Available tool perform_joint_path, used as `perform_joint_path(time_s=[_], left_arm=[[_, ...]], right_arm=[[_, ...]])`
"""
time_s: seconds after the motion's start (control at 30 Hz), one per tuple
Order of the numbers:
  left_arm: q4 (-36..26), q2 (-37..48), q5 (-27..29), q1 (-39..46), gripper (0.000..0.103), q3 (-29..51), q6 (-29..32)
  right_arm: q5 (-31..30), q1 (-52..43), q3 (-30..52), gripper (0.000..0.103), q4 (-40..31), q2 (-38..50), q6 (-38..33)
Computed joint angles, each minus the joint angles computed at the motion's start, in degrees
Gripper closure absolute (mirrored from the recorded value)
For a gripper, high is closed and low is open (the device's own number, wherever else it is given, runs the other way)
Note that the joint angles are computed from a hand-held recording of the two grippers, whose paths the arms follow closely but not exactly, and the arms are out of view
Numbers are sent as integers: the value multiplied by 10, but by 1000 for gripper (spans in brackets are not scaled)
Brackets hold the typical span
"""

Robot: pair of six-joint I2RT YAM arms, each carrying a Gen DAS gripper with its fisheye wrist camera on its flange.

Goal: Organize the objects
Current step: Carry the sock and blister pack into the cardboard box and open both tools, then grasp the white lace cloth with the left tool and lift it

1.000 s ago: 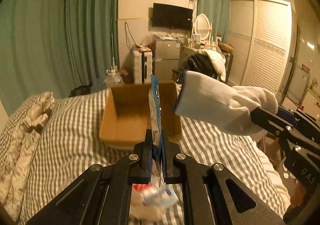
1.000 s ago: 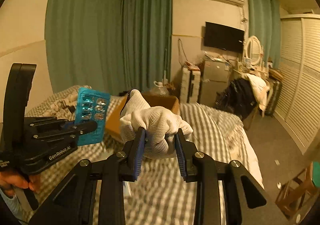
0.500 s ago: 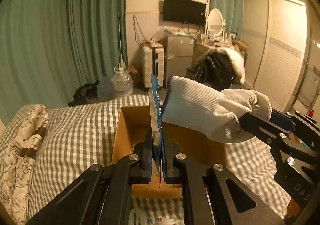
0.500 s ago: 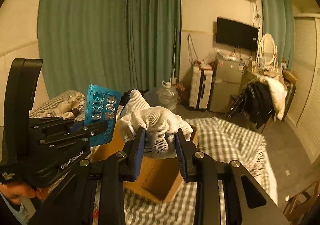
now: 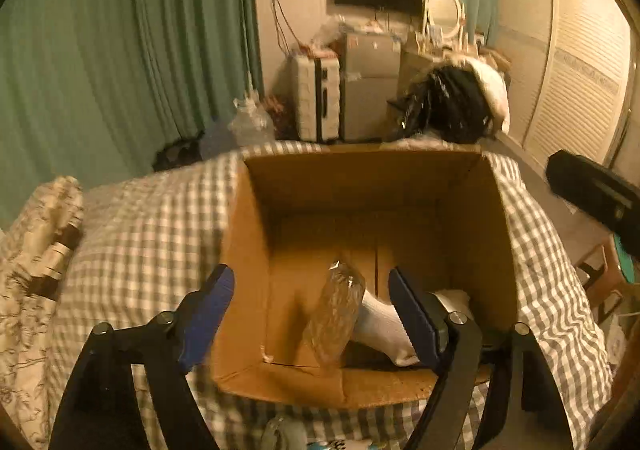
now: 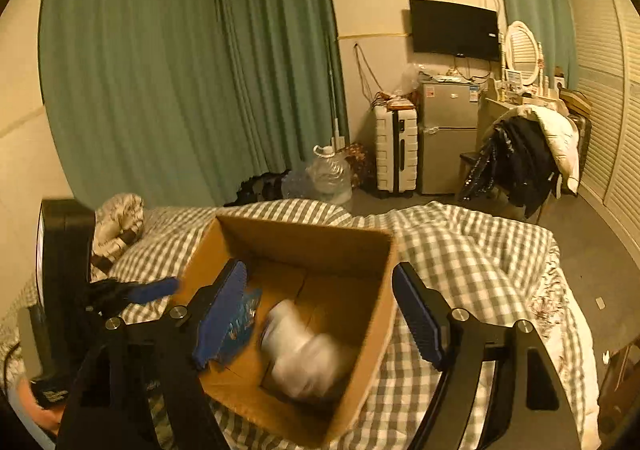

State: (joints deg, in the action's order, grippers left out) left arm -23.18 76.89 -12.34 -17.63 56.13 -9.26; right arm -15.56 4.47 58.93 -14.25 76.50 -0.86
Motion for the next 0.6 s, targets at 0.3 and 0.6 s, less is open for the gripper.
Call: perform_joint_path(time_s=[0.3, 0.6], left_arm=[[-191, -171, -65, -56, 11, 70, -37], [-352, -288, -206, -202, 3, 112, -120]], right_arm=[[-1, -29, 65, 14, -186, -171, -39], [31, 1, 177, 7, -373, -275, -65]])
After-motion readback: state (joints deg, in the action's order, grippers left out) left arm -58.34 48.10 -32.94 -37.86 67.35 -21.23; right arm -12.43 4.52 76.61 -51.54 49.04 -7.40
